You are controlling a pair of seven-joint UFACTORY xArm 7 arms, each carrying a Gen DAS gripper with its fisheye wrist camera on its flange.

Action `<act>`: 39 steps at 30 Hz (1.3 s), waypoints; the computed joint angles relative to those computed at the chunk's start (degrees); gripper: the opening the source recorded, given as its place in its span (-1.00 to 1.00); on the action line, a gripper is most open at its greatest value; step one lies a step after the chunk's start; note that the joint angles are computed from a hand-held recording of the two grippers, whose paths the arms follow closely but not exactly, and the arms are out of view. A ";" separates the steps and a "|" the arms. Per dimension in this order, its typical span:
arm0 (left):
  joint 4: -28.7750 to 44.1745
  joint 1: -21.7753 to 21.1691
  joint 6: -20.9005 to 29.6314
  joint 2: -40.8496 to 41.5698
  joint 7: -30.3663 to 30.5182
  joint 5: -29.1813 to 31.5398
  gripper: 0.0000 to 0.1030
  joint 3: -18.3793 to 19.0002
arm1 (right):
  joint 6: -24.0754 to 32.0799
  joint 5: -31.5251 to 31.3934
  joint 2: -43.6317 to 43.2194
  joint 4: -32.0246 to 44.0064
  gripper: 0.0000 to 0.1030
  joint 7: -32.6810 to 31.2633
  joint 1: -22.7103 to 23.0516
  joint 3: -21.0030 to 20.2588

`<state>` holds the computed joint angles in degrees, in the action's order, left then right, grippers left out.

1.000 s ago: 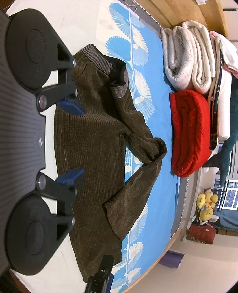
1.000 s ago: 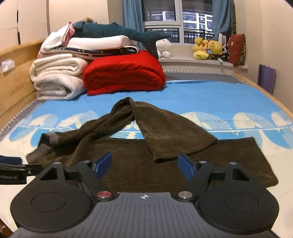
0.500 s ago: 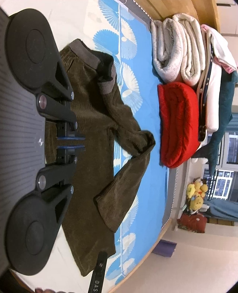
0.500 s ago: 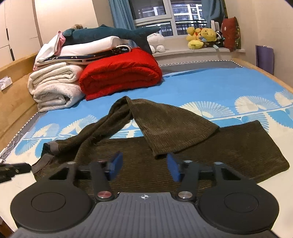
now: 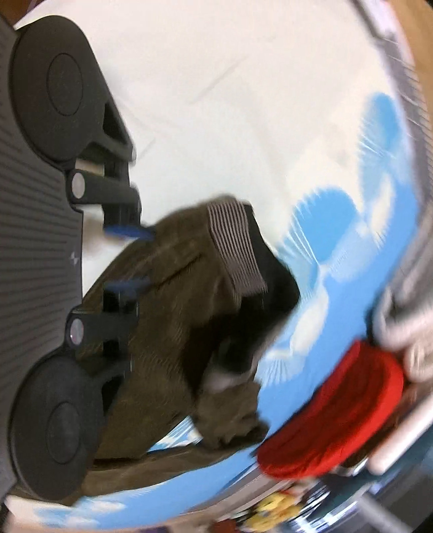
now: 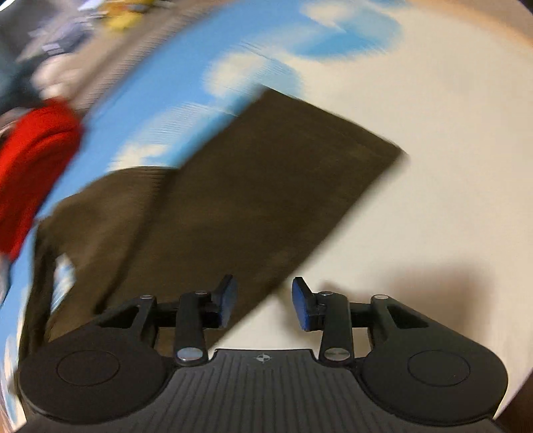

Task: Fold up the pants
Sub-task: 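Grasp the grey waistband with the left tool while the right tool grasps the pant leg hem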

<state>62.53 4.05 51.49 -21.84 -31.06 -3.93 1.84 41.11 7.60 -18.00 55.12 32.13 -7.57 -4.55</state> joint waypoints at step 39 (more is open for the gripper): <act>-2.09 0.31 10.09 -10.54 9.20 -0.20 -0.81 0.90 | -1.60 7.73 -7.80 -7.18 -0.83 -17.76 -0.39 -7.69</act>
<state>60.44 4.36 61.59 -32.37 -21.86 -4.13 2.75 39.50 15.33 -25.81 47.94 14.37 -7.96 -12.24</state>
